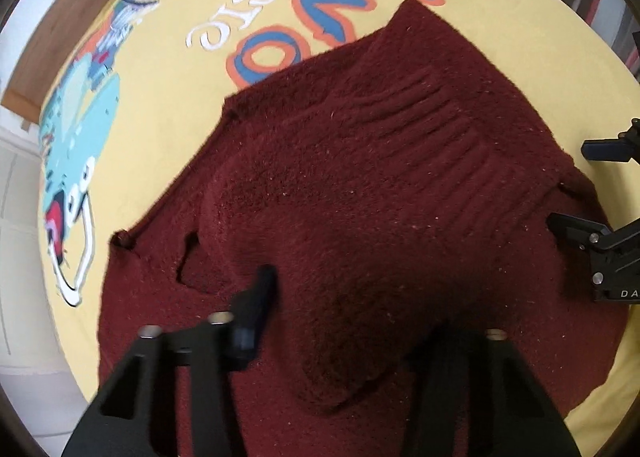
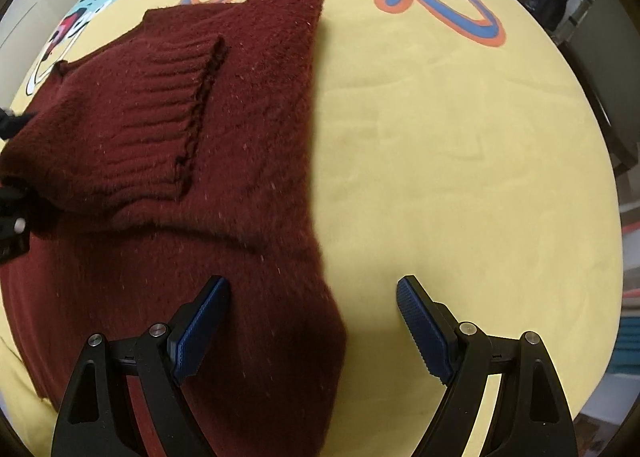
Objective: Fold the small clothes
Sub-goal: 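Carry the held sleeve across the sweater body with the right tool, then grasp the other sleeve cuff with the left tool and lift it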
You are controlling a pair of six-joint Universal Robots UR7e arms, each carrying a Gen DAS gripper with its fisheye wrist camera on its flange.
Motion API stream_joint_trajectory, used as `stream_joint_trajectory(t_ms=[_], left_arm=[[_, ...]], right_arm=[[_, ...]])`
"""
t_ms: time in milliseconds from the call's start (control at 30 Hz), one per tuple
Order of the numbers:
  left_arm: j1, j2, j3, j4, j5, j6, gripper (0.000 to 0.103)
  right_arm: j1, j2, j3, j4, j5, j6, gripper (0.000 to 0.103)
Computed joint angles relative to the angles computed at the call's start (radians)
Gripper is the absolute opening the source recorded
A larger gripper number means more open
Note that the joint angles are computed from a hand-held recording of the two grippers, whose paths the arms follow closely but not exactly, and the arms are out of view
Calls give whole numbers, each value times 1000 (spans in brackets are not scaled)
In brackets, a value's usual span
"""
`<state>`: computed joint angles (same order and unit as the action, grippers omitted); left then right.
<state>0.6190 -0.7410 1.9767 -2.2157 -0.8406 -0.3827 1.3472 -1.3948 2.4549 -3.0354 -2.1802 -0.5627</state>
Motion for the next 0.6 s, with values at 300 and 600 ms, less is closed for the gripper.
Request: stream_joint_trajectory(t_ms=[300,600], left_arm=[[64,-83,38,-173,-2,24,7],[123,-213,154,-224,-2,-117,7]], right_arm=[[56,88,-71,-5,-2,-1,87],[53,94,-100,61,28,35,67]])
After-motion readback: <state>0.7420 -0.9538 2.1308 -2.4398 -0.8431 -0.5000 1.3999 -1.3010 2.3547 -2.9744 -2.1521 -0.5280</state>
